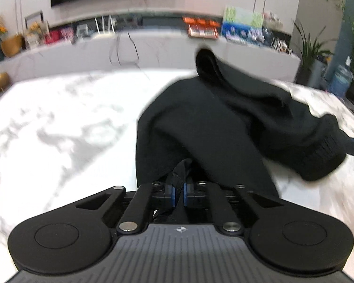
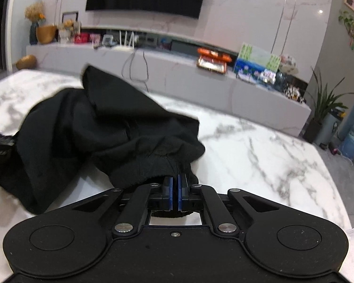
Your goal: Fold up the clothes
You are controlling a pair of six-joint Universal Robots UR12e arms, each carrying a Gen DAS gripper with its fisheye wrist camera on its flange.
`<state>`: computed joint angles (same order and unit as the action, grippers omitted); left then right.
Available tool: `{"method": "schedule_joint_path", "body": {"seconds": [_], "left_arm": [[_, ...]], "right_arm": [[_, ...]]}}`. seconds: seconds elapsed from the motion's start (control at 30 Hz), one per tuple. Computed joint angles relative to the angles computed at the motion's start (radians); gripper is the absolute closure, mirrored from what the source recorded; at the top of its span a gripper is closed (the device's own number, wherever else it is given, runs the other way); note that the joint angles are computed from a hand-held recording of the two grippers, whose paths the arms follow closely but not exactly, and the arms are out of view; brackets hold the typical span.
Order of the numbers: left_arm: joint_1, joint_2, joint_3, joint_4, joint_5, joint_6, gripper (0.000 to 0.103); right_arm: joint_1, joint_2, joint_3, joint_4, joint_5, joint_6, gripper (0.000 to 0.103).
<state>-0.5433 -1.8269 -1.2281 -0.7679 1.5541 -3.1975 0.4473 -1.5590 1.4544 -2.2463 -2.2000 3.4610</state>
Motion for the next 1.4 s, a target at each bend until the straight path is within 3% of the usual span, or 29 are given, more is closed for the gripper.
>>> {"method": "schedule_joint_path", "body": {"seconds": [0.13, 0.33, 0.43, 0.57, 0.73, 0.83, 0.93, 1.03, 1.1, 1.3, 1.4], "left_arm": [[0.03, 0.04, -0.03, 0.106, -0.006, -0.025, 0.1], [0.05, 0.075, -0.014, 0.155, -0.02, -0.02, 0.1], [0.06, 0.077, 0.014, 0.18, -0.006, 0.019, 0.1], [0.025, 0.03, 0.105, 0.17, 0.057, 0.062, 0.1], [-0.005, -0.042, 0.18, 0.049, 0.12, 0.129, 0.1], [-0.004, -0.049, 0.164, -0.018, 0.082, 0.114, 0.093], [-0.002, -0.035, 0.12, -0.03, 0.056, 0.109, 0.085], [0.002, -0.021, 0.091, -0.032, 0.027, 0.123, 0.073], [0.013, -0.013, 0.078, -0.028, -0.01, 0.133, 0.058], [0.039, 0.031, 0.036, -0.014, -0.09, 0.176, 0.045], [0.049, 0.07, -0.001, -0.017, -0.143, 0.208, 0.045]], "right_arm": [[0.044, -0.01, -0.012, -0.061, -0.053, -0.047, 0.101], [0.106, -0.02, -0.054, -0.104, -0.099, -0.1, 0.101], [0.127, -0.024, -0.081, -0.124, -0.117, -0.131, 0.101], [0.131, -0.037, -0.105, -0.092, -0.122, -0.109, 0.101], [0.111, -0.055, -0.096, 0.054, -0.102, -0.024, 0.102], [0.086, -0.07, -0.068, 0.147, -0.055, 0.036, 0.102], [0.064, -0.08, -0.041, 0.211, -0.02, 0.069, 0.102], [0.045, -0.09, -0.017, 0.24, 0.011, 0.094, 0.102], [0.031, -0.096, -0.005, 0.258, 0.033, 0.109, 0.101], [0.023, -0.111, 0.02, 0.29, 0.07, 0.161, 0.101], [0.029, -0.118, 0.034, 0.277, 0.072, 0.182, 0.101]]}}
